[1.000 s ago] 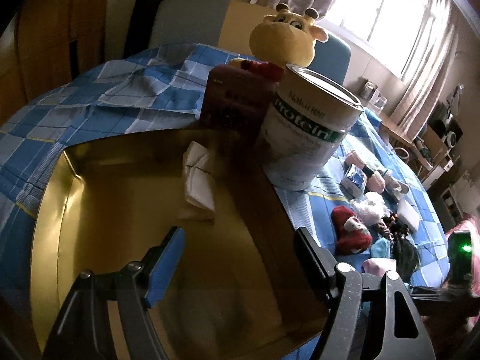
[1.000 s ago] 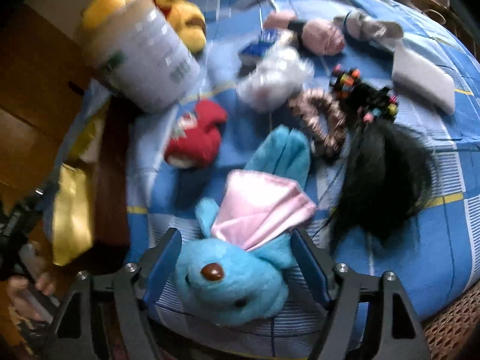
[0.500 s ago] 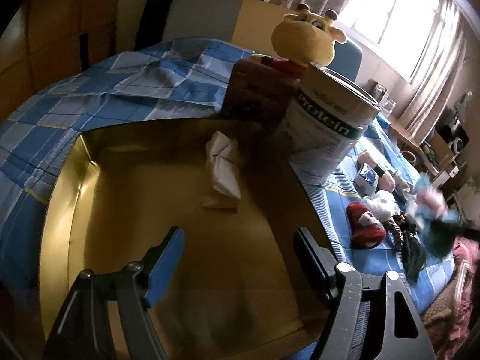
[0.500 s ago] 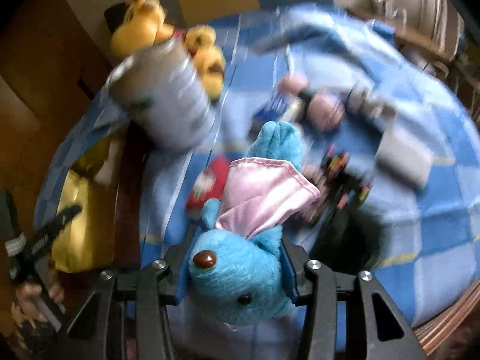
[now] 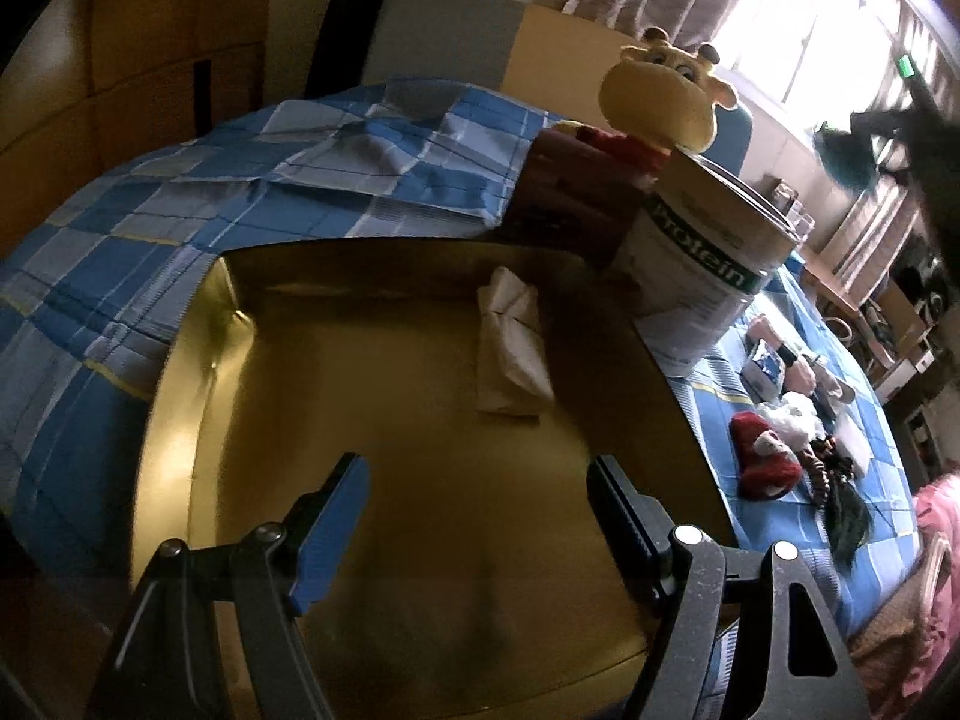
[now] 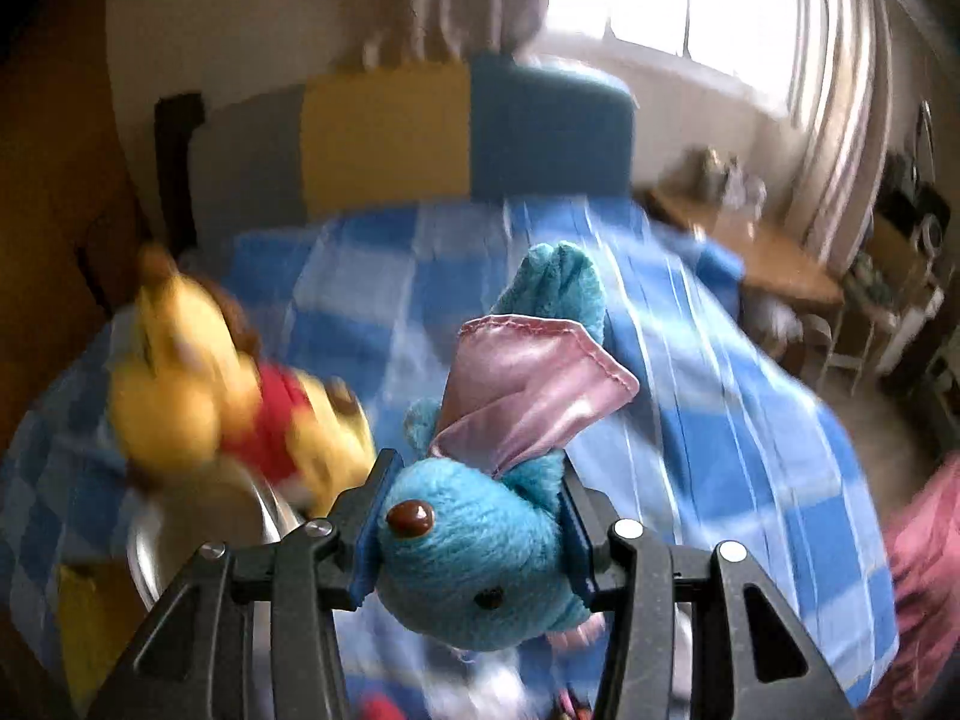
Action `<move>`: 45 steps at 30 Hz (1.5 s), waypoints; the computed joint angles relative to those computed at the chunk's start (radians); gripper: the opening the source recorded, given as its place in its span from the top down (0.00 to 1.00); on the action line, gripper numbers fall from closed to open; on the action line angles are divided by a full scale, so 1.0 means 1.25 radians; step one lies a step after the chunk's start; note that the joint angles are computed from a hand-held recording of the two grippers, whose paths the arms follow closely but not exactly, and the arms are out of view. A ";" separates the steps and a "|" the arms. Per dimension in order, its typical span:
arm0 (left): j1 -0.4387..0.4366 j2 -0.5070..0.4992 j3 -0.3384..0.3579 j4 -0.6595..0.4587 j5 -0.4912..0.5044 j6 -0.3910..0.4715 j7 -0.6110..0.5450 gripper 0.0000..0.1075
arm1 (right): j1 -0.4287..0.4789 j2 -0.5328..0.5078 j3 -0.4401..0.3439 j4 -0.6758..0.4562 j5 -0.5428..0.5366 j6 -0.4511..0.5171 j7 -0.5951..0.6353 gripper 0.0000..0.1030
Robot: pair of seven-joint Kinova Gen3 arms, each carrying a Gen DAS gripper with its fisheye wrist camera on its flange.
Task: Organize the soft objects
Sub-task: 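Lift the teal plush with the right gripper, lower it into the gold tray, release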
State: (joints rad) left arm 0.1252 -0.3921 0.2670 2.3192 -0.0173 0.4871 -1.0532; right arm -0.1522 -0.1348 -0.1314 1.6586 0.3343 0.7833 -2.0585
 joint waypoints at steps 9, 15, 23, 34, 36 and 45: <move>-0.112 -0.044 0.053 -0.009 -0.075 0.078 0.100 0.26 | -0.176 0.043 -0.037 -0.111 -0.144 -0.103 0.197 0.53; -0.143 -0.080 0.018 0.004 -0.095 0.100 0.123 0.25 | -0.262 0.115 -0.095 -0.052 -0.259 -0.033 0.377 0.53; -0.176 -0.123 0.028 0.002 -0.109 0.126 0.139 0.23 | -0.312 0.203 -0.090 0.045 -0.355 -0.035 0.362 0.47; -0.191 -0.155 0.111 -0.016 -0.132 0.151 0.158 0.19 | -0.336 0.140 -0.083 0.187 -0.278 -0.156 0.226 0.29; -0.190 -0.159 0.124 -0.020 -0.134 0.155 0.157 0.19 | -0.335 0.113 -0.088 0.210 -0.260 -0.178 0.198 0.28; -0.175 -0.159 0.164 -0.038 -0.128 0.168 0.153 0.19 | -0.290 -0.019 -0.146 0.315 -0.126 -0.238 0.056 0.28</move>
State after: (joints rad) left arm -0.0931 -0.5904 0.4723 2.2714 -0.1767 0.6973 -0.8619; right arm -0.5149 -0.1586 -0.3135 2.0523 0.1766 0.4860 -1.9882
